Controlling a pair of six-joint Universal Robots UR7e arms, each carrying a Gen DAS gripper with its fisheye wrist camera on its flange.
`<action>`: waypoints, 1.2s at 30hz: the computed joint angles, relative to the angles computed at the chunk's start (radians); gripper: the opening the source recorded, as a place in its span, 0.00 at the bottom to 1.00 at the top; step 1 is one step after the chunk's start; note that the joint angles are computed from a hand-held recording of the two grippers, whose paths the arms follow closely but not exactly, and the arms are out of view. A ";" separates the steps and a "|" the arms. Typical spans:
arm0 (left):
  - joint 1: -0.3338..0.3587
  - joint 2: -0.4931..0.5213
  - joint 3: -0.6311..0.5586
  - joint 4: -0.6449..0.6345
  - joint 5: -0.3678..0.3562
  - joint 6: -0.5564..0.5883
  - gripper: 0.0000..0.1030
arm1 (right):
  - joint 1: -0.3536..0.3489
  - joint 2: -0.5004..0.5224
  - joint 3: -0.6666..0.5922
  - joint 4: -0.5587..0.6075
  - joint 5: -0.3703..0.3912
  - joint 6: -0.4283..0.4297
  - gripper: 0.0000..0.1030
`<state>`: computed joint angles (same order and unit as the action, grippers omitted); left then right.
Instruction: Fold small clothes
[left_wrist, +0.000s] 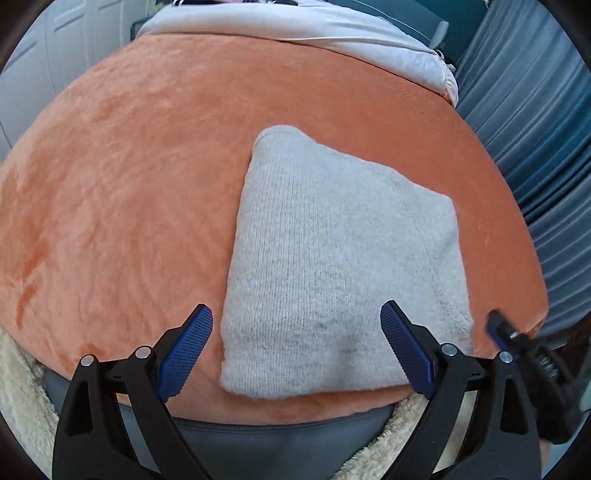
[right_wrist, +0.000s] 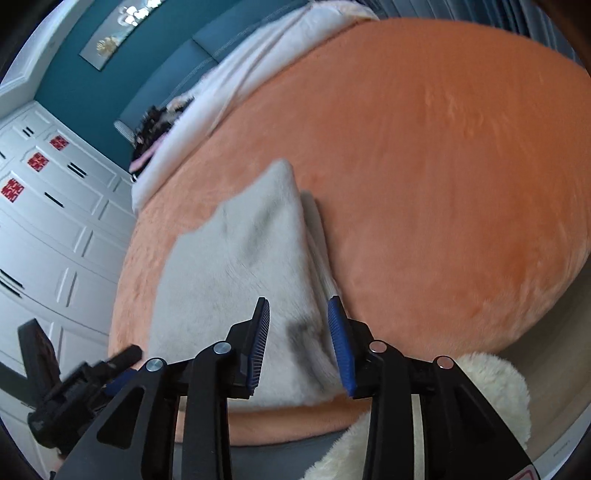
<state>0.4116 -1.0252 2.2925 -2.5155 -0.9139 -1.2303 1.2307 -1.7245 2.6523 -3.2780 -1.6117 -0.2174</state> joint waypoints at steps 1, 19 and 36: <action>-0.004 0.006 -0.008 0.022 0.009 0.004 0.87 | -0.009 -0.024 -0.001 0.017 0.020 -0.024 0.33; 0.026 0.020 -0.002 0.037 -0.036 -0.002 0.88 | 0.085 0.108 -0.049 -0.072 -0.179 -0.076 0.68; 0.134 0.150 -0.116 0.027 0.002 0.106 0.96 | -0.060 0.301 -0.118 -0.003 -0.007 -0.082 0.84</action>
